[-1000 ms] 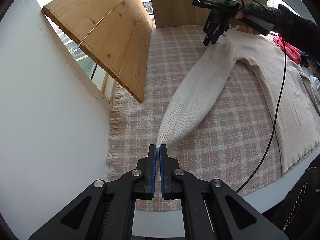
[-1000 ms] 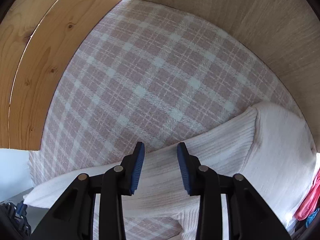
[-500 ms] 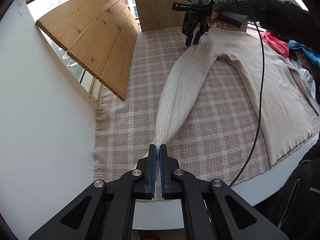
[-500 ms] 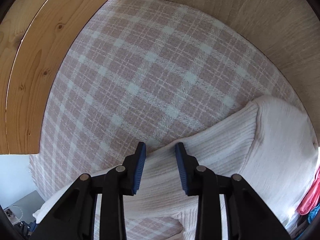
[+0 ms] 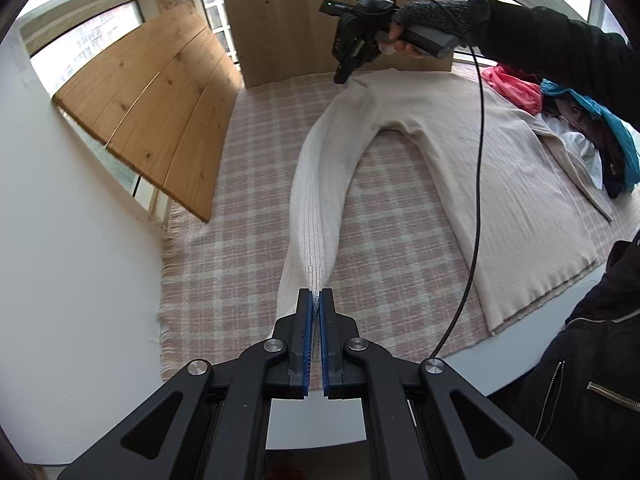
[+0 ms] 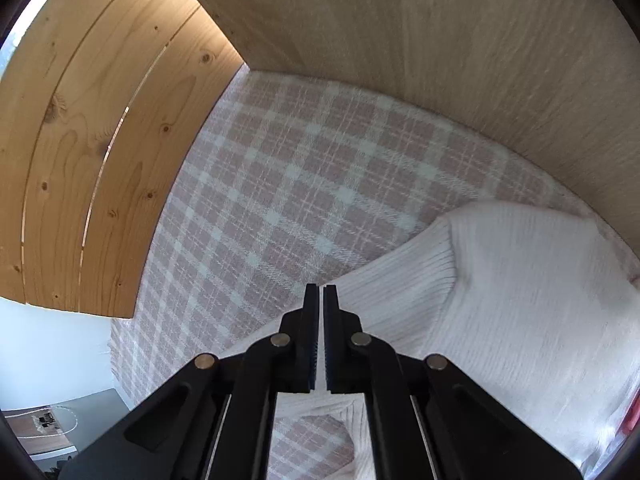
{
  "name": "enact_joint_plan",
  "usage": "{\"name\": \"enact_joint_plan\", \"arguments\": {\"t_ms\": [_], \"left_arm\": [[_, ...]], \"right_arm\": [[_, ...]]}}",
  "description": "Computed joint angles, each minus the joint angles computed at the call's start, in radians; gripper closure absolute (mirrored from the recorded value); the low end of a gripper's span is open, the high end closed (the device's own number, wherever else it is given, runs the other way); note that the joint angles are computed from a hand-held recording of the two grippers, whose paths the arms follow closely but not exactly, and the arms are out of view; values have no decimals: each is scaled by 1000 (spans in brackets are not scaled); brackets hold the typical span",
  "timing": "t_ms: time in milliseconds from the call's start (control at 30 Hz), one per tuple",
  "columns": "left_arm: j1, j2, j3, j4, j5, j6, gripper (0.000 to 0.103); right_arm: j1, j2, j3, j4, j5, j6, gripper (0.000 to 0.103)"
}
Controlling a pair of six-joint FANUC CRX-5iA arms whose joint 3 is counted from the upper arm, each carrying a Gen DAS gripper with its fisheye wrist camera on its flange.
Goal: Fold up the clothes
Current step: 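Pull the sleeve straight with the left gripper while the right gripper pinches the cardigan shoulder, then open the left gripper to release the sleeve cuff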
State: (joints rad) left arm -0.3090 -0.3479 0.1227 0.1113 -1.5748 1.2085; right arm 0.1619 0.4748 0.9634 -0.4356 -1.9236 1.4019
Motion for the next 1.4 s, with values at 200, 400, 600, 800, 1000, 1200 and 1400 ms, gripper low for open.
{"name": "enact_joint_plan", "arguments": {"t_ms": [200, 400, 600, 800, 1000, 1200, 1400], "left_arm": [[-190, 48, 73, -24, -19, 67, 100], [-256, 45, 52, -19, -29, 175, 100], [-324, 38, 24, -36, -2, 226, 100], [-329, 32, 3, -44, 9, 214, 100], [-316, 17, -2, -51, 11, 218, 100], [-275, 8, -13, -51, 11, 216, 100], [-204, -2, 11, -70, 41, 220, 100]], "right_arm": [[-72, 20, 71, -104, -88, -38, 99], [29, -17, -37, -41, -101, -36, 89], [132, -20, -112, 96, -91, -26, 89], [145, -29, -111, 137, -104, -26, 89], [178, -6, -138, 182, -125, -26, 88], [184, -23, -177, 160, -64, 10, 99], [30, -25, -55, -87, -25, -63, 99]]}}
